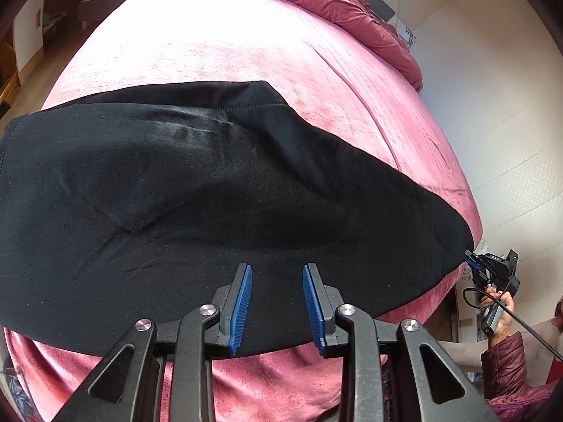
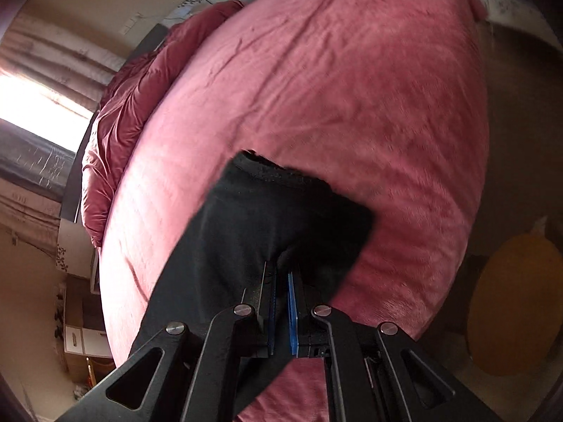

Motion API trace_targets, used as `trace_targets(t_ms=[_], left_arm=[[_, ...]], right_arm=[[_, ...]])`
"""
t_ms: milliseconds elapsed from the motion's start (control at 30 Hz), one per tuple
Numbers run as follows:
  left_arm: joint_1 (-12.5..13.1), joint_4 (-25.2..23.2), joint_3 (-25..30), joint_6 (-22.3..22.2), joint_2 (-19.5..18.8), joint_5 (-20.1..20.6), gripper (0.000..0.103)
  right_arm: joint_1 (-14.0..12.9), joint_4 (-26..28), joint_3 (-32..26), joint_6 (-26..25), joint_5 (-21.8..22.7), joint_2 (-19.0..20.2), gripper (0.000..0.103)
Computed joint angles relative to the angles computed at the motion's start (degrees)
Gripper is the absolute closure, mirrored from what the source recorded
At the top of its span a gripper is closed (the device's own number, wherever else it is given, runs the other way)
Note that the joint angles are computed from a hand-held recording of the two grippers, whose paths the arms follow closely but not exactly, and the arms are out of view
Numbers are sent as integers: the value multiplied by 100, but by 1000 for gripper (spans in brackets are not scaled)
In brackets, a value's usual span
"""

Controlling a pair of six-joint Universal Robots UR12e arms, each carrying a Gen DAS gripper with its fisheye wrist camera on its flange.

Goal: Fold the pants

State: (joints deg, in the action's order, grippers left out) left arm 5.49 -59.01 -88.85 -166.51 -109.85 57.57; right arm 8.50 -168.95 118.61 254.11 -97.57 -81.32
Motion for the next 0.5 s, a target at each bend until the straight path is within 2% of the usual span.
trace_targets(t_ms=[67, 133, 167, 200, 367, 400, 433, 500], left_arm=[[-15, -29, 4, -4, -5, 17, 72], [-30, -47, 5, 12, -5, 40, 72], [-38, -52, 6, 23, -8, 56, 72], [-45, -67, 9, 40, -8, 66, 72], [-134, -31, 34, 6, -57, 137, 72], [-147, -19, 31, -7, -64, 148, 72], [-157, -11, 23, -15, -65, 150, 72], [-175, -1, 19, -36, -75, 170, 72]], right_arm=[[-31, -136, 79, 171, 0, -14, 90], [-50, -343, 133, 348, -67, -13, 72], [-44, -363, 131, 409, -144, -25, 58], [-55, -371, 154, 430, -198, -55, 56], [-206, -35, 37, 359, -38, -53, 57], [-224, 23, -4, 291, 5, -41, 68], [-223, 250, -95, 158, -32, -41, 88], [-193, 632, -231, -42, -144, -59, 91]])
